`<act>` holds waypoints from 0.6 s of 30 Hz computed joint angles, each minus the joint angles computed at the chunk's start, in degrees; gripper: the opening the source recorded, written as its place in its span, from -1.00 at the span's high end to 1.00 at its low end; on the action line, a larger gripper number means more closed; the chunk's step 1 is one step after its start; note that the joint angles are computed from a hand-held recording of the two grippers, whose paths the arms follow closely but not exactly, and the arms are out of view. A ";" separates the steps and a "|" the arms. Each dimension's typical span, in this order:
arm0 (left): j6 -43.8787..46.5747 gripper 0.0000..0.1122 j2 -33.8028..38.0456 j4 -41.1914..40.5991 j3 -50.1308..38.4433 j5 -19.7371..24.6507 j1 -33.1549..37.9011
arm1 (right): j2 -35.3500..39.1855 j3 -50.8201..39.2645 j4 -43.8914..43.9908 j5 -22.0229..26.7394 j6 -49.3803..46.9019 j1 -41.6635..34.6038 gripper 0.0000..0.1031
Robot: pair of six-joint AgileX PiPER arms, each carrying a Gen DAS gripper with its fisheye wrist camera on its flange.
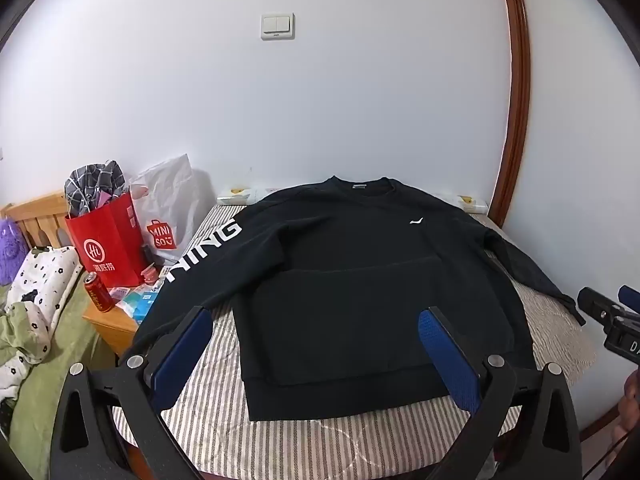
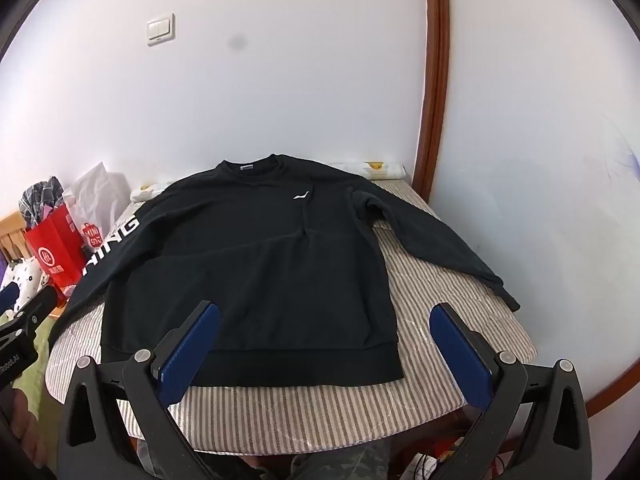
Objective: Fold small clothes
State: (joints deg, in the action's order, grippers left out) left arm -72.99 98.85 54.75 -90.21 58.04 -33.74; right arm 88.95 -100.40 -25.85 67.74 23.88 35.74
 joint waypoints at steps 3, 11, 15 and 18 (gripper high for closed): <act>0.47 -0.84 0.56 -0.14 -0.77 1.21 -0.39 | -0.02 -0.20 1.05 0.11 0.19 -0.30 -1.00; 0.73 -0.84 0.98 -1.69 -1.40 0.11 0.92 | 1.10 -1.70 0.13 1.38 -0.18 -1.05 -1.00; 0.97 -0.84 0.08 -2.72 -0.63 -0.69 1.57 | 1.03 -0.81 0.33 1.64 0.65 -1.04 -1.00; 0.49 -0.84 0.08 -2.06 -0.53 -0.45 1.40 | 1.23 -1.16 0.25 1.83 0.74 -0.79 -1.00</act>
